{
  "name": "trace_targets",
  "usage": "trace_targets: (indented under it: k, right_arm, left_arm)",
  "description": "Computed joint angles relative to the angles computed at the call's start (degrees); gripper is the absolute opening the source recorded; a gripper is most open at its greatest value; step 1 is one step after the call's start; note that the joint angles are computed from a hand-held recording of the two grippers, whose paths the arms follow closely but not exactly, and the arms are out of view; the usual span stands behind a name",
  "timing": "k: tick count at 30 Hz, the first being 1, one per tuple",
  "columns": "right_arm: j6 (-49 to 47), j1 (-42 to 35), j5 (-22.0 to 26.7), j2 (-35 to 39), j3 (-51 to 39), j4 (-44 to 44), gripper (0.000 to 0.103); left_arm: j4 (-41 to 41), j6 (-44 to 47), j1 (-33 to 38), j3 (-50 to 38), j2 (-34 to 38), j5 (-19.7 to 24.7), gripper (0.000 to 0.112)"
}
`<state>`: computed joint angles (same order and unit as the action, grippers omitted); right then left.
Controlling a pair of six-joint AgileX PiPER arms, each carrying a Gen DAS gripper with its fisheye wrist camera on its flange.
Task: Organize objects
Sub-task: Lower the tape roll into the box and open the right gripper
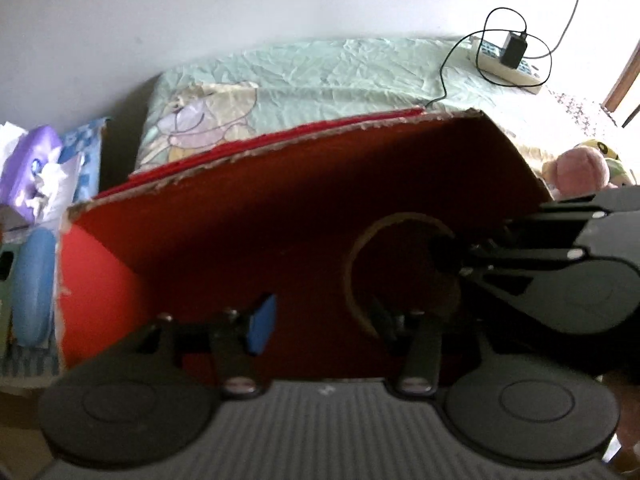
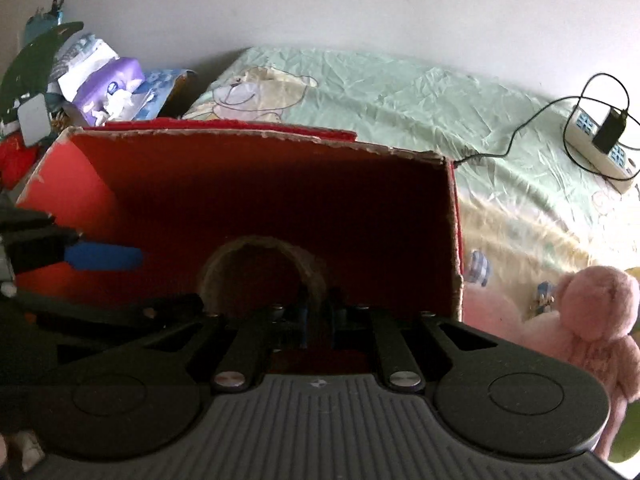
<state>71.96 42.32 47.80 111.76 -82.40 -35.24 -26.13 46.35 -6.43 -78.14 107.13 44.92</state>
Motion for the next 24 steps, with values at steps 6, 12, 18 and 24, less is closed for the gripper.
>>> trace_targets:
  k: [6,12,18,24]
  right_arm:
    - [1.41,0.37,3.36,1.01,-2.2,-0.4,0.009]
    - [10.59,1.39,3.43,-2.74,0.28,-5.57,0.037]
    - [9.81,-0.86,-9.23,-6.66,4.56,0.45,0.031]
    - [-1.48,-4.1,-16.86,-1.76,2.35,17.4,0.031]
  left_arm:
    - [-1.18,1.14,2.49,-0.09,-0.22,-2.3,0.055]
    - [11.08,-6.91,-0.59,5.59,-2.58,-16.67,0.055]
    - [22.4,-21.52,-1.98,2.06,0.47,-16.12,0.057]
    - [31.39,-32.3,-3.09,1.55,1.26,-16.56,0.06]
